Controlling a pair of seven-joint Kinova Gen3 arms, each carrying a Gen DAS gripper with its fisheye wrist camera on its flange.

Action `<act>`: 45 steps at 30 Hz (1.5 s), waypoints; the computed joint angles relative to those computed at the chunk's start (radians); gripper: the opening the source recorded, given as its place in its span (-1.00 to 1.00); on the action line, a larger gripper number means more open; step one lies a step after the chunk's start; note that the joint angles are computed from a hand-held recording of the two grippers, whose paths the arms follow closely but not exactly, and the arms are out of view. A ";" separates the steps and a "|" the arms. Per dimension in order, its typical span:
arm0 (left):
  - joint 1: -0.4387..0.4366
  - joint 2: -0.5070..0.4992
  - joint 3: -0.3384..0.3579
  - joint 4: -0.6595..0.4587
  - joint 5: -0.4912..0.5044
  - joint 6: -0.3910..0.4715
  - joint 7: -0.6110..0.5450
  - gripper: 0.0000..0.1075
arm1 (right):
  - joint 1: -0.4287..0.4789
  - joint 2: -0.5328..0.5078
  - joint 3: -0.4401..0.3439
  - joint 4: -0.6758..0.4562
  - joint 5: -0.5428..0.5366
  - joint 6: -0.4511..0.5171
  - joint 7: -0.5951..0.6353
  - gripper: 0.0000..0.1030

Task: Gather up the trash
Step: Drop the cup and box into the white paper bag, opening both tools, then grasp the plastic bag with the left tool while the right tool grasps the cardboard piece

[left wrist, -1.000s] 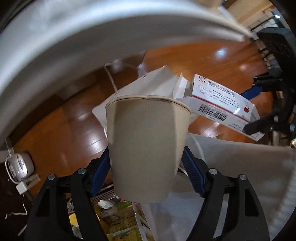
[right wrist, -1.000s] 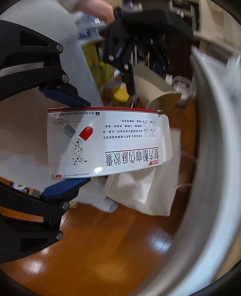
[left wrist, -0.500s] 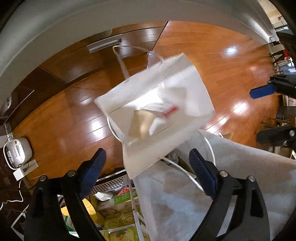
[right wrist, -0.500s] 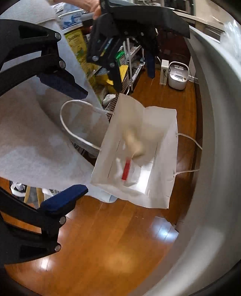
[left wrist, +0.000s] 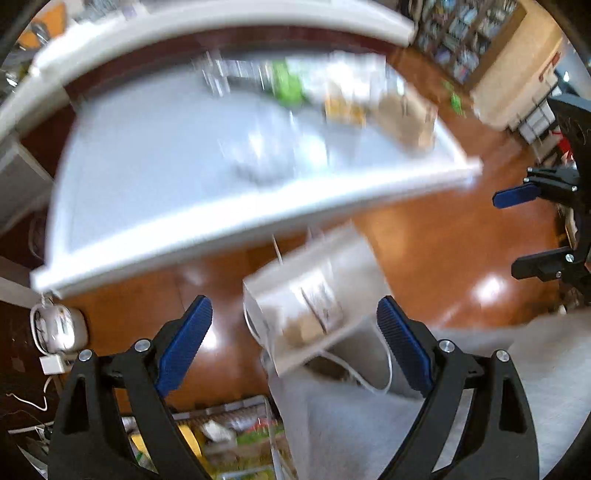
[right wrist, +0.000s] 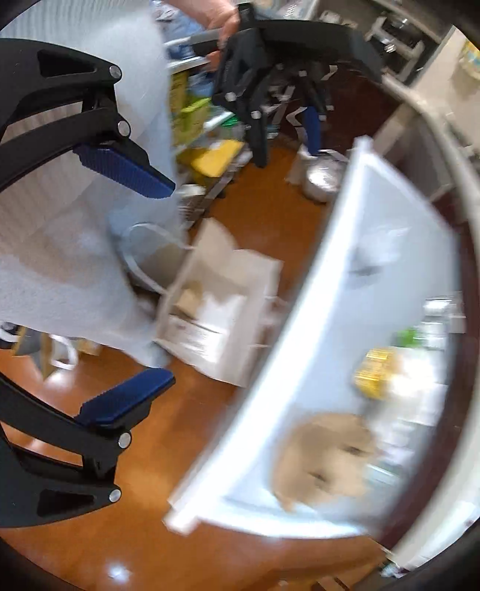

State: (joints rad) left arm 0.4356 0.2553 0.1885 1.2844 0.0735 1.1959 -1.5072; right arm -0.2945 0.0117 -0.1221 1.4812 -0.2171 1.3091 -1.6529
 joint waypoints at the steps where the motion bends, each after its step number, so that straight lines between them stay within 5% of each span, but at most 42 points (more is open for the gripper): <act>1: -0.011 -0.013 0.012 -0.003 -0.013 -0.022 0.012 0.70 | -0.012 -0.012 -0.005 -0.009 0.037 -0.023 -0.028 0.80; 5: 0.088 -0.049 -0.060 -0.034 -0.154 -0.127 0.153 0.71 | 0.010 -0.064 -0.076 -0.026 0.199 -0.153 -0.177 0.86; 9: 0.084 -0.075 -0.042 -0.010 -0.276 -0.205 0.277 0.71 | -0.062 -0.083 -0.035 -0.016 0.328 -0.217 -0.340 0.87; 15: 0.049 -0.080 -0.037 0.008 -0.294 -0.234 0.338 0.71 | 0.071 -0.106 -0.236 0.018 0.496 -0.231 -0.584 0.87; 18: 0.053 -0.067 -0.031 -0.009 -0.310 -0.216 0.340 0.71 | -0.003 -0.110 -0.196 0.038 0.552 -0.242 -0.690 0.87; 25: 0.180 -0.030 -0.030 -0.023 -0.495 -0.147 0.474 0.71 | -0.054 -0.125 -0.076 0.099 0.503 -0.296 -0.603 0.87; 31: 0.141 -0.012 -0.016 -0.020 -0.359 -0.166 0.448 0.71 | -0.024 -0.076 -0.047 0.126 0.458 -0.328 -0.479 0.87; 45: 0.178 0.193 -0.061 -0.173 -0.316 -0.056 0.298 0.58 | -0.065 0.087 -0.012 0.082 0.506 -0.299 -0.517 0.87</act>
State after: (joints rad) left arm 0.6139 0.4488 0.1276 1.1116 -0.2421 1.1402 -1.2092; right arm -0.3590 0.0984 -0.1339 1.5635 0.2889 1.0103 -2.1695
